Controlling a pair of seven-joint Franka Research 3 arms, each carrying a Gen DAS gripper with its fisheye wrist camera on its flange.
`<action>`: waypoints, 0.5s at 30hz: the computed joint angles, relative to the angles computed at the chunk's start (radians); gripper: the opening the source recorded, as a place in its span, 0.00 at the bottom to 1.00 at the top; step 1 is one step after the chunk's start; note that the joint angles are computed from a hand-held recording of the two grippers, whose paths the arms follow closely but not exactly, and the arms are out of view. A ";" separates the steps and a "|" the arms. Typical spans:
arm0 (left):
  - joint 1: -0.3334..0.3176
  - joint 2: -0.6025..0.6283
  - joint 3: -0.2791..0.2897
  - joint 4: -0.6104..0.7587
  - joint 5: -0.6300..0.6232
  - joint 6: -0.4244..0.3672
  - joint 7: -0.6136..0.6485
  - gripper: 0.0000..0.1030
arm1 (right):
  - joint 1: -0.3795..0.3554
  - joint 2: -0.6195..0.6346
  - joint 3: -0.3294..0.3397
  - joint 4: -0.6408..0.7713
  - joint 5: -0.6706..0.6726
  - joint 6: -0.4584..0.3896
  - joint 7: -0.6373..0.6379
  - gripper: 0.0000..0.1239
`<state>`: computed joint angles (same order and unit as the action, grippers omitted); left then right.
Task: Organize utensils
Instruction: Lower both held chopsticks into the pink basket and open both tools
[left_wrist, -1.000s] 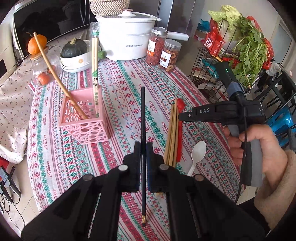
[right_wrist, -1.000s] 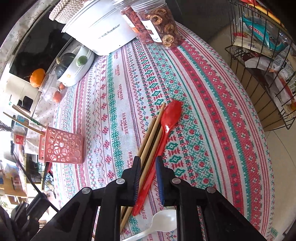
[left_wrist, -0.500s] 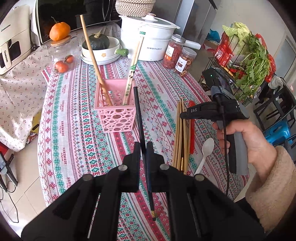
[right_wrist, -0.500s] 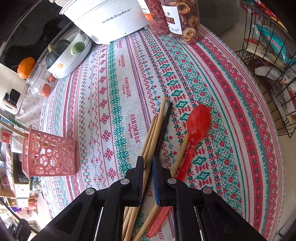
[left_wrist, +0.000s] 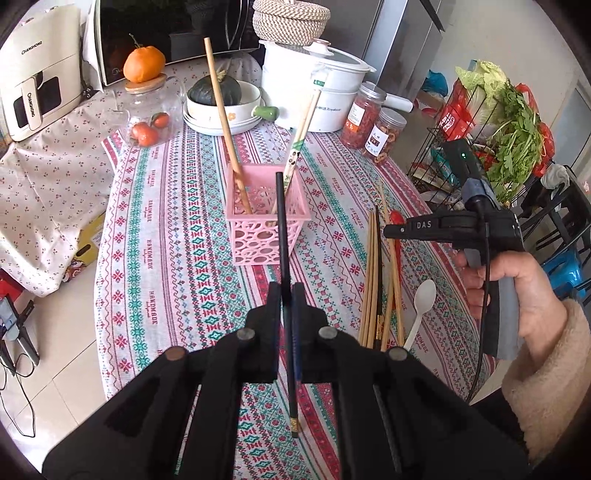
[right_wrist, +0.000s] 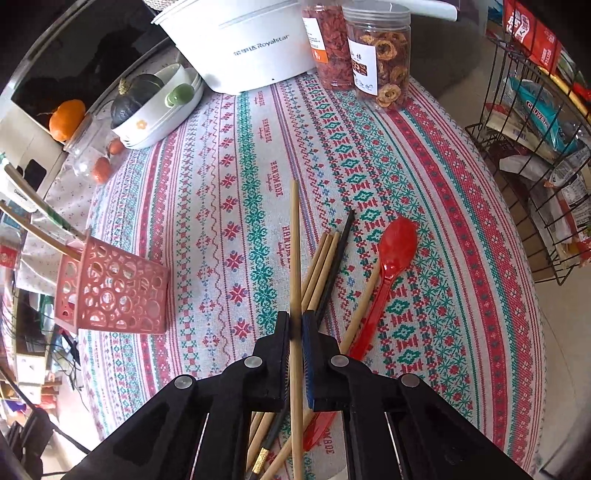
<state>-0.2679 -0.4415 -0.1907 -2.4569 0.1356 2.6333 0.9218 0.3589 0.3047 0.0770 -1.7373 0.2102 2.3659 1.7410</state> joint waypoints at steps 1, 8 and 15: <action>0.010 -0.007 -0.009 -0.002 0.013 0.004 -0.013 0.06 | -0.008 -0.025 0.009 -0.027 0.026 0.026 -0.024 0.05; 0.097 -0.082 -0.089 -0.020 0.174 0.056 -0.159 0.06 | -0.018 -0.215 0.049 -0.229 0.206 0.256 -0.213 0.05; 0.201 -0.168 -0.162 -0.036 0.364 0.144 -0.329 0.06 | 0.023 -0.354 0.057 -0.361 0.373 0.450 -0.367 0.05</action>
<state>-0.0672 -0.6097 -0.3528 -2.4925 0.4994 2.7772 0.5923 0.3817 -0.0492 0.1344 -2.0984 0.5828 2.8160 1.3739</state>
